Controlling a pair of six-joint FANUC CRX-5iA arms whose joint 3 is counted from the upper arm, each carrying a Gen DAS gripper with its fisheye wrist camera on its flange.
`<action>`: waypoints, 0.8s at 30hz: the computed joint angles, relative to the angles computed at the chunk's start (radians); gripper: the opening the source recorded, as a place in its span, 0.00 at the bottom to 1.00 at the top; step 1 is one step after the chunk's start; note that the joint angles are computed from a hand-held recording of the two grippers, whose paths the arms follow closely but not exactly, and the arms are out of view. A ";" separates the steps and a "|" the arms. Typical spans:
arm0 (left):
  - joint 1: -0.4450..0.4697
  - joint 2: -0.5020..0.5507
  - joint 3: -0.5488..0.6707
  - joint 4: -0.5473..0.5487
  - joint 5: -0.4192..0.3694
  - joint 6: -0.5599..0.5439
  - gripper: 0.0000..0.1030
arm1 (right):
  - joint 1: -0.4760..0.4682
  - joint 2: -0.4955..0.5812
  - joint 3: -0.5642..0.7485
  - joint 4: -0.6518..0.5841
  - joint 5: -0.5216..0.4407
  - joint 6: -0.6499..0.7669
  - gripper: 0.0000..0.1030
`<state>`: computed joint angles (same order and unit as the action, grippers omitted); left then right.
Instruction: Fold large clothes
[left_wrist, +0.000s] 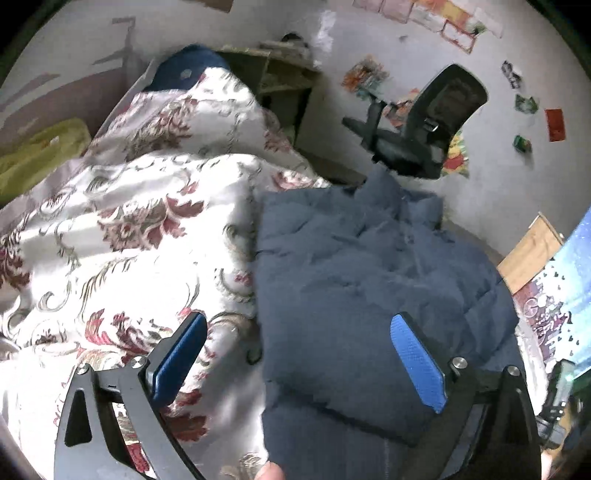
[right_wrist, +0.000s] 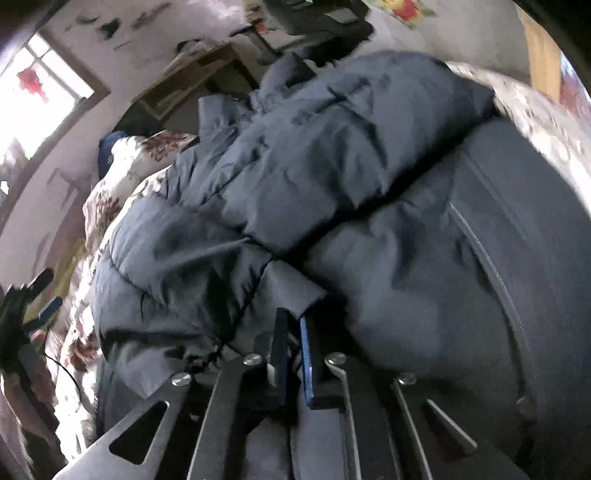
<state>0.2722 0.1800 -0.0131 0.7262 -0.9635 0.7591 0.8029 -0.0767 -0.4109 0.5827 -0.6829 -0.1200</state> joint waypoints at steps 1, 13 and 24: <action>-0.002 0.011 0.020 -0.043 -0.012 0.026 0.95 | 0.007 -0.007 -0.012 0.059 -0.005 -0.032 0.04; -0.070 0.007 0.014 -0.150 0.068 0.013 0.95 | -0.015 -0.035 0.013 0.447 -0.398 -0.172 0.04; -0.209 0.085 0.099 -0.320 0.143 0.022 0.95 | -0.037 0.036 0.050 0.356 -0.298 0.032 0.49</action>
<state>0.0633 0.2647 0.0857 0.4060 -0.8208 0.7807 0.7662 -0.0410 -0.3609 0.9390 -0.9813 -0.0876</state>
